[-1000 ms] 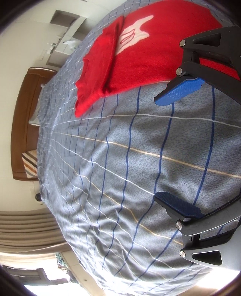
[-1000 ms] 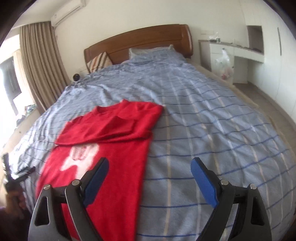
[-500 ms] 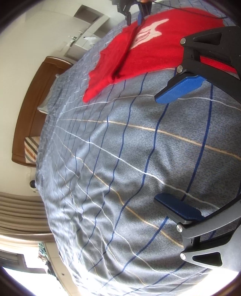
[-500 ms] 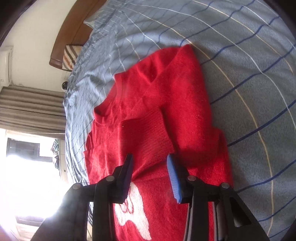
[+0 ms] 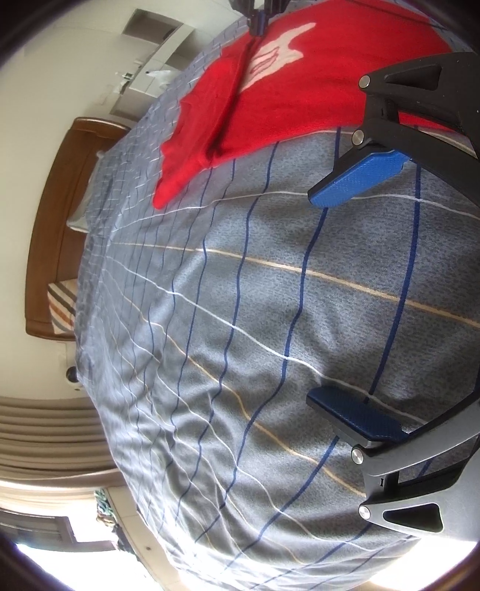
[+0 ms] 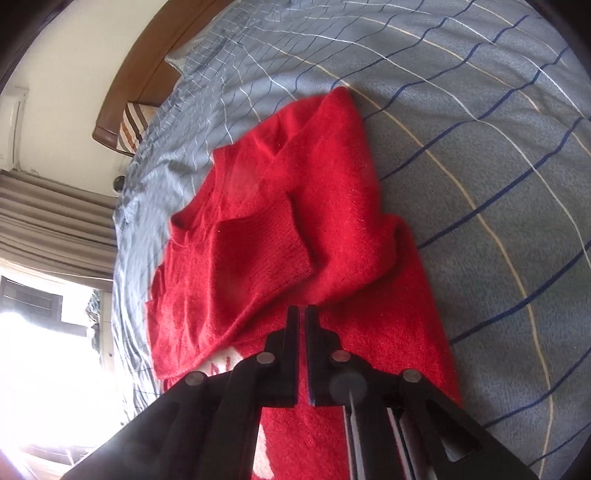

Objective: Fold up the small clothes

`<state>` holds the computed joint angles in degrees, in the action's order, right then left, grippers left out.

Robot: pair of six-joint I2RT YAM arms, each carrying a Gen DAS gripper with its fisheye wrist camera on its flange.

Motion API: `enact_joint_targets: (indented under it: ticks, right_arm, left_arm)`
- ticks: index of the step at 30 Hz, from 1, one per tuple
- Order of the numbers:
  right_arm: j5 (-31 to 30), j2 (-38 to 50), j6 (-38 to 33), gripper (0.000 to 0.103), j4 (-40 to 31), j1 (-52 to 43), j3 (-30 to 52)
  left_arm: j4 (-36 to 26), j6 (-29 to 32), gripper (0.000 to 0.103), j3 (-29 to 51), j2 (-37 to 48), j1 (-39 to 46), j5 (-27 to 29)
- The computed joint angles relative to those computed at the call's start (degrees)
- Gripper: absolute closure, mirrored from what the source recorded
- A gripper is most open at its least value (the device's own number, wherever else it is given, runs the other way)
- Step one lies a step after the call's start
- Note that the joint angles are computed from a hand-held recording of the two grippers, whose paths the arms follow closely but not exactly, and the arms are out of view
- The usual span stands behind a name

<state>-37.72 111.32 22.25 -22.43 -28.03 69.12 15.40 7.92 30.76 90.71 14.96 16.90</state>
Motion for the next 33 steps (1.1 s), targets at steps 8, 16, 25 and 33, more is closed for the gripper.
enact_joint_targets:
  ticks: [8, 16, 25, 33]
  right_arm:
    - [-6.30, 4.04, 7.10, 0.075, 0.60, -2.15, 2.87]
    - [-5.27, 7.59, 11.34, 0.097, 4.25, -0.56, 4.51]
    - [5.97, -0.54, 2.44, 0.087, 3.31, 1.15, -1.98]
    - [8.75, -19.50, -11.22, 0.049, 10.12, -2.54, -19.15]
  left_arm:
    - [-0.04, -0.36, 0.004, 0.50, 0.78, -0.05, -0.21]
    - [0.40, -0.27, 0.004, 0.76, 1.60, -0.98, -1.45]
    - [1.16, -0.02, 0.003, 0.49, 2.03, -1.81, -2.61]
    - [-1.73, -0.36, 0.003, 0.36, 0.11, 0.35, 1.56]
